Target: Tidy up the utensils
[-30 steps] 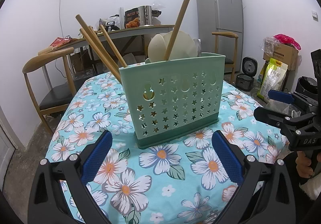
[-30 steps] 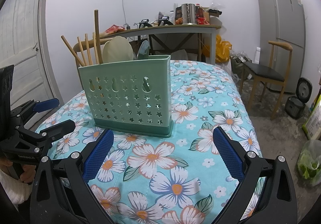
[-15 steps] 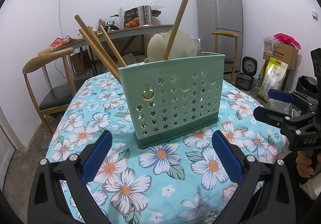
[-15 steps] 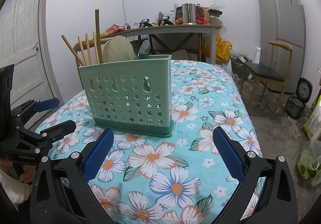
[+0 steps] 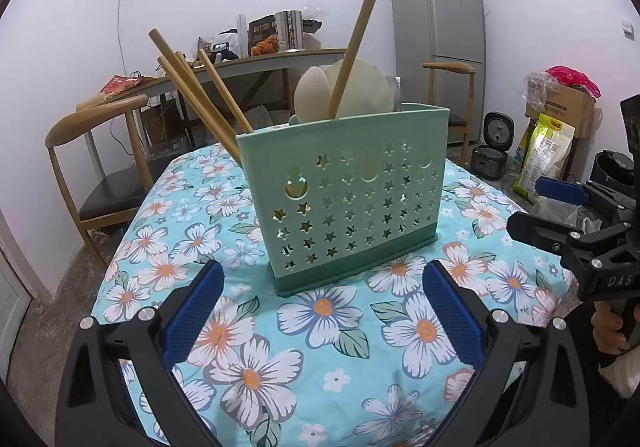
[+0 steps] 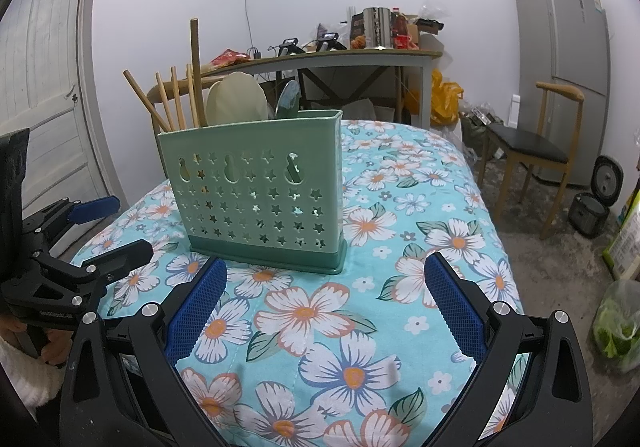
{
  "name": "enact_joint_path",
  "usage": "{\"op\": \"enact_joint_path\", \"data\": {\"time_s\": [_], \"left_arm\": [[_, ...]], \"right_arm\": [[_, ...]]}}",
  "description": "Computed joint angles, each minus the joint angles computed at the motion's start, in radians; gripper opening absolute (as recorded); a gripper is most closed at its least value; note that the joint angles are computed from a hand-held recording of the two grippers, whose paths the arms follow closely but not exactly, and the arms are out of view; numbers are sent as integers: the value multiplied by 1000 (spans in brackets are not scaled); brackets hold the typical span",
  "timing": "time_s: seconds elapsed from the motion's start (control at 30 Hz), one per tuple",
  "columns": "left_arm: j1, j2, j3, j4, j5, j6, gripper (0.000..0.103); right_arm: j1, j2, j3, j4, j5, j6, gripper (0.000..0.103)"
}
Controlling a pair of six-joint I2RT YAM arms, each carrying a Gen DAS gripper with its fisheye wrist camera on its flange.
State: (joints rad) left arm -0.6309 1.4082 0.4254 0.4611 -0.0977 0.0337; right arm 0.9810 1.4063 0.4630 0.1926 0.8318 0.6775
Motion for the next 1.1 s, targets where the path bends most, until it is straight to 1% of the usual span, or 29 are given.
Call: {"op": "enact_joint_path", "data": {"time_s": [0.27, 1.1], "left_arm": [[-17, 14, 6, -2, -30, 0, 97], [-6, 14, 4, 3, -28, 1, 97]], "right_arm": [[-10, -20, -21, 28, -16, -20, 95], [-22, -46, -47, 46, -26, -39, 95]]}}
